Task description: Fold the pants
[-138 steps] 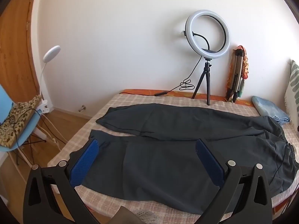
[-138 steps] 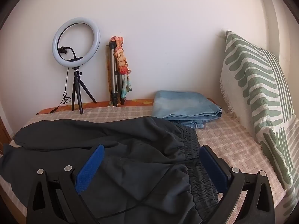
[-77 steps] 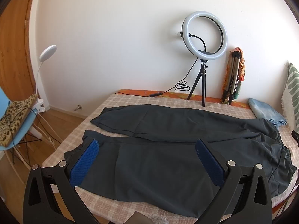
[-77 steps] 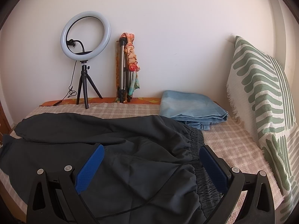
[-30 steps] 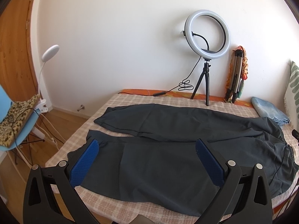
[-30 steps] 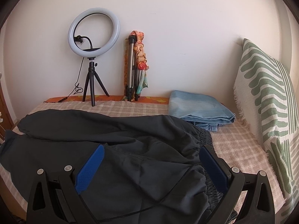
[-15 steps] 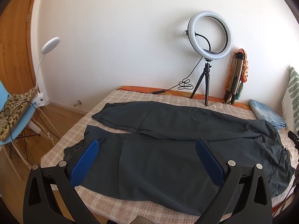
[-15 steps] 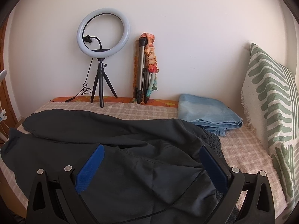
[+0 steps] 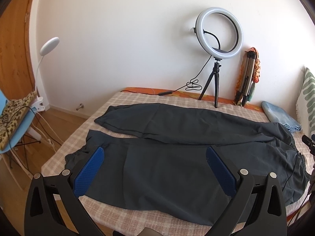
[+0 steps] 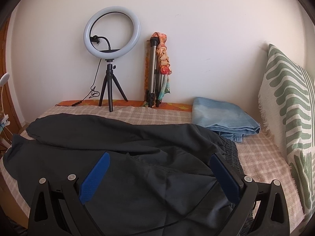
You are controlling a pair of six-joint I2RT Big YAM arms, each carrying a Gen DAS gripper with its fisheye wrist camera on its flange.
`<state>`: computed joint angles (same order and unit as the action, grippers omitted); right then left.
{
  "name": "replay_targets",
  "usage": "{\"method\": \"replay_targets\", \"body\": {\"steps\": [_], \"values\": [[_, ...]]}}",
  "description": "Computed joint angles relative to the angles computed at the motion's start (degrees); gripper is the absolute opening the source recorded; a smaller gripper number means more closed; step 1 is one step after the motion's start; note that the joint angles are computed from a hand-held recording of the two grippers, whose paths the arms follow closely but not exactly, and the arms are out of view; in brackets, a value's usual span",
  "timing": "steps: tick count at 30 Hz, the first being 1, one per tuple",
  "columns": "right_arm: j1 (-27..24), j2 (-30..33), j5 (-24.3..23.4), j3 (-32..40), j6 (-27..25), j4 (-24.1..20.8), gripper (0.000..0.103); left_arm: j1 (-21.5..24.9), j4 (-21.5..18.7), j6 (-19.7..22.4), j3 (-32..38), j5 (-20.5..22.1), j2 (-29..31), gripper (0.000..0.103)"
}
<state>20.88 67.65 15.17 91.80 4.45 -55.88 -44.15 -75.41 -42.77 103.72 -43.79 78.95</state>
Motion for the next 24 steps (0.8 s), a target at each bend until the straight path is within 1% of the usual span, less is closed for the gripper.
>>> {"method": "replay_targets", "body": {"steps": [3, 5, 7, 10, 13, 15, 17, 19, 21, 24], "values": [[0.4, 0.3, -0.5, 0.1, -1.1, 0.4, 0.103, 1.0, -0.6, 0.4, 0.0, 1.6, 0.2, 0.103], [0.3, 0.7, -1.2, 0.5, -1.8, 0.4, 0.103, 2.4, -0.6, 0.8, -0.2, 4.2, 0.0, 0.102], [-0.1, 1.8, -3.7, 2.0, -2.3, -0.4, 0.103, 4.2, -0.3, 1.2, -0.8, 7.3, -0.4, 0.099], [-0.5, 3.3, -6.2, 3.9, -2.6, -0.3, 0.103, 7.0, -0.1, 1.6, -1.6, 10.1, -1.2, 0.096], [-1.0, 5.2, -11.4, 6.0, -4.0, 0.6, 0.103, 10.5, 0.0, 1.9, -3.1, 12.7, -2.3, 0.093], [-0.7, 8.0, -13.0, 9.2, -5.7, -1.2, 0.103, 13.0, 0.4, 2.8, -4.0, 14.5, -2.9, 0.087], [0.1, 11.1, -13.6, 12.7, -8.7, -2.8, 0.103, 15.3, -0.3, 4.4, -4.1, 15.2, -2.7, 0.085], [1.1, 14.3, -13.0, 16.2, -12.0, -3.8, 0.103, 17.8, -0.8, 6.4, -3.7, 16.2, -1.9, 0.084], [1.7, 18.2, -13.2, 20.8, -14.3, -6.0, 0.103, 20.1, -0.8, 7.6, -3.0, 17.6, -0.9, 0.080], [2.1, 24.8, -15.0, 29.0, -16.5, -10.5, 0.101, 22.9, -0.2, 9.6, -1.2, 20.6, 1.3, 0.079]]}}
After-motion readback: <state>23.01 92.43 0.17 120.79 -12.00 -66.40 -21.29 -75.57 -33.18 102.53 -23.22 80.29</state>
